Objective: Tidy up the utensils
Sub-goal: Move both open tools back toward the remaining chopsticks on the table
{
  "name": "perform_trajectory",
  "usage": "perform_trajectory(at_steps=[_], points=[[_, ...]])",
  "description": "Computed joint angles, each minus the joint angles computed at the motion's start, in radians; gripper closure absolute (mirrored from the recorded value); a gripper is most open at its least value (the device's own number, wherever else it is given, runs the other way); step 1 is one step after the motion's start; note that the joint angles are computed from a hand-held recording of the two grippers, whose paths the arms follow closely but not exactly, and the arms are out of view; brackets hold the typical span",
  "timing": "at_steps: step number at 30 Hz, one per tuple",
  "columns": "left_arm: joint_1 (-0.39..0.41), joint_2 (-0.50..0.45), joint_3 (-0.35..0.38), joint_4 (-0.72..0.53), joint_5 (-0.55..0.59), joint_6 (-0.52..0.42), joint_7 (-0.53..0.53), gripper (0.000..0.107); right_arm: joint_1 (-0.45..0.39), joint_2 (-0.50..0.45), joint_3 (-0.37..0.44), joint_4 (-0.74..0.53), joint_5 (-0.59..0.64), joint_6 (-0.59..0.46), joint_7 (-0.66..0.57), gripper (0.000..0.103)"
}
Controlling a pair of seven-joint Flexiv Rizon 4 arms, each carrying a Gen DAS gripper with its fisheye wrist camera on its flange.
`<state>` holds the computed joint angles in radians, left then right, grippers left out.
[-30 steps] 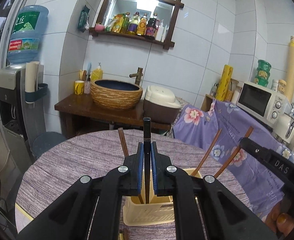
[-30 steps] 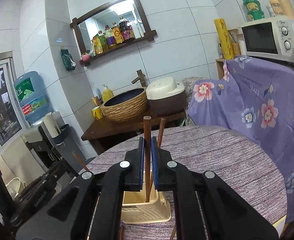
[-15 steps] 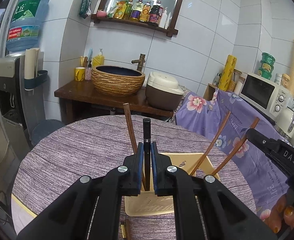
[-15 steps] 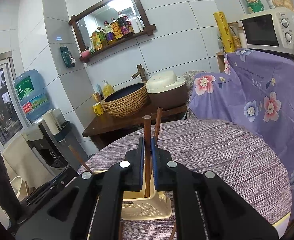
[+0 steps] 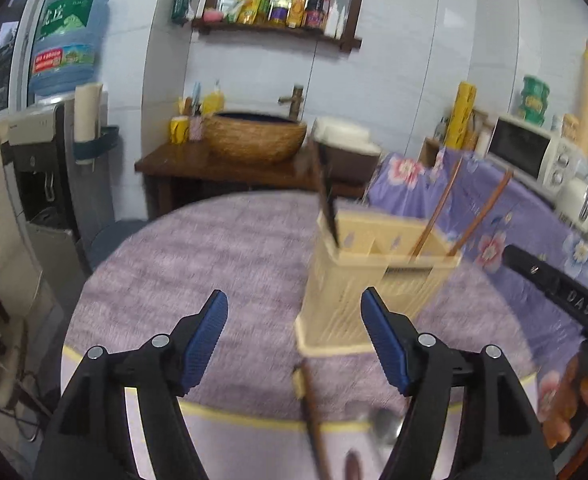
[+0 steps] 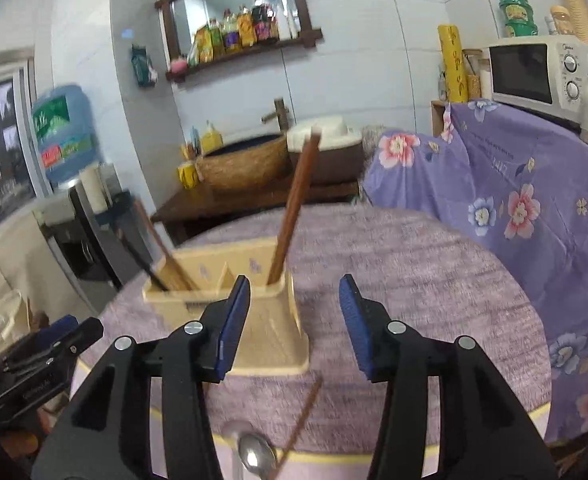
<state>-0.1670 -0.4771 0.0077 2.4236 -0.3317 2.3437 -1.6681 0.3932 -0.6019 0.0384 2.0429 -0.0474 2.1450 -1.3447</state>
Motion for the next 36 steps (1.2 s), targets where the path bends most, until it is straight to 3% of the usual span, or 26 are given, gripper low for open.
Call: perform_trajectory(at_steps=[3, 8, 11, 15, 19, 32, 36], points=[[0.028, -0.028, -0.013, 0.034, 0.042, -0.038, -0.018, 0.053, 0.041, -0.016, -0.028, 0.05, 0.035, -0.002, -0.036, 0.055], [0.068, -0.094, -0.042, 0.058, 0.138, -0.069, -0.063, 0.066, 0.081, -0.061, -0.043, 0.105, 0.086, -0.006, -0.067, 0.054], [0.05, -0.122, -0.037, 0.062, 0.153, -0.073, -0.065, 0.068, 0.097, -0.084, -0.048, 0.132, 0.105, -0.005, -0.077, 0.054], [0.095, -0.148, -0.068, 0.06, 0.22, -0.078, -0.101, 0.07, 0.111, -0.102, -0.051, 0.157, 0.131, 0.015, -0.087, 0.049], [0.072, -0.161, -0.056, 0.053, 0.219, -0.072, -0.104, 0.07, 0.109, -0.107, -0.045, 0.165, 0.137, 0.022, -0.087, 0.046], [0.024, -0.166, -0.033, 0.053, 0.172, -0.091, -0.078, 0.073, 0.129, -0.103, -0.055, 0.172, 0.161, 0.021, -0.088, 0.041], [-0.024, -0.16, -0.005, 0.036, 0.115, -0.125, -0.041, 0.073, 0.157, -0.102, -0.073, 0.171, 0.181, 0.01, -0.096, 0.041]])
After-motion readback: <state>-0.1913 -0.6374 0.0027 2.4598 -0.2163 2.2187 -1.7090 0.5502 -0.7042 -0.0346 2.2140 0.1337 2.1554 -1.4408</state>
